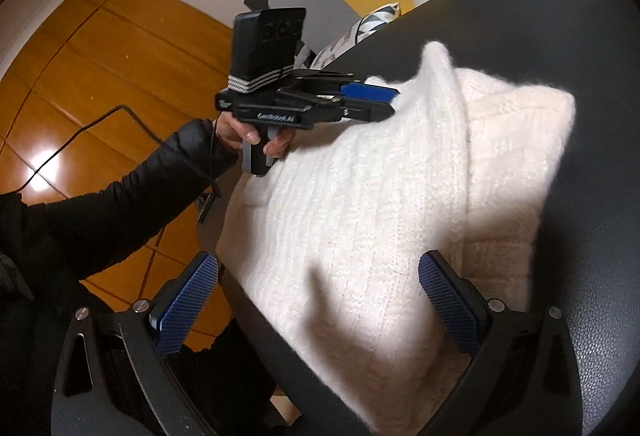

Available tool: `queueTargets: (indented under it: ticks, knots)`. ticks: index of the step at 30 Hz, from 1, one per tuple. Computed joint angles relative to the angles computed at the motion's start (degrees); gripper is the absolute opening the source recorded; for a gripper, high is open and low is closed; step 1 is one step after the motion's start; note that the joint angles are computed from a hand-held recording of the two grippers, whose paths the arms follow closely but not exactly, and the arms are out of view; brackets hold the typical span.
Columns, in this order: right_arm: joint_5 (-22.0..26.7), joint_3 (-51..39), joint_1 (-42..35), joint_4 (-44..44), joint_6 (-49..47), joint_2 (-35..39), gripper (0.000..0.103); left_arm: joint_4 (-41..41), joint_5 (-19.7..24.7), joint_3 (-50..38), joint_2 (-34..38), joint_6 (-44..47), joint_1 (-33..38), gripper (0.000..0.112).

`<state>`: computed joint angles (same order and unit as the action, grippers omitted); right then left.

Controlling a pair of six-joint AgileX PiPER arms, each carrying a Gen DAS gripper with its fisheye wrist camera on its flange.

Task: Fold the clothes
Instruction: 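Pinch the sweater edge with the left tool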

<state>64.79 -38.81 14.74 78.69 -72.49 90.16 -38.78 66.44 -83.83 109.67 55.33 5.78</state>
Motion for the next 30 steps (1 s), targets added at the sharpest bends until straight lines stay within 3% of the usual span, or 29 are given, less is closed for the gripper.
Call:
queueTargets:
  ticks: [4,6,8,11,15,20,24,27,30]
  knots:
    - [-1.11,2.35,0.31,3.17,-1.36,-1.14,0.102,-1.35,2.44,-0.96,1.82,-2.49,1.61,0.033]
    - [-2.33,3.06,0.61,4.12,-1.1,-2.18,0.102,-1.1,-1.31,2.44,-0.92,-0.88,1.04,0.01]
    - [-4.62,3.89,1.29,5.58,-0.93,-4.23,0.102,-3.15,-4.81,6.52,-4.35,1.99,1.31,0.006]
    - [-6.96,4.89,0.72,5.95,-0.26,-8.72,0.102,-7.26,-8.82,11.4,-8.83,6.02,2.02,0.005]
    - [-6.9,4.96,-0.06,6.43,0.03,-11.19,0.102,-9.31,-12.53,11.06,-10.19,5.31,1.1,0.005]
    - [-12.83,4.81,4.32,3.43,2.79,-10.18,0.102,-4.62,-17.56,10.7,-8.17,2.54,-1.72,0.005]
    - [-12.72,7.32,3.72,4.89,1.34,-10.33,0.102,-8.56,-22.43,11.85,-7.37,2.61,-3.2,0.005]
    - [-11.18,8.48,1.56,4.82,2.57,-11.69,0.102,-2.41,-22.88,11.09,-4.91,-2.65,-4.67,0.005]
    - [-14.37,5.89,3.18,-1.84,10.97,-16.17,0.102,-2.54,-22.11,10.99,-5.22,-1.09,-5.41,0.006]
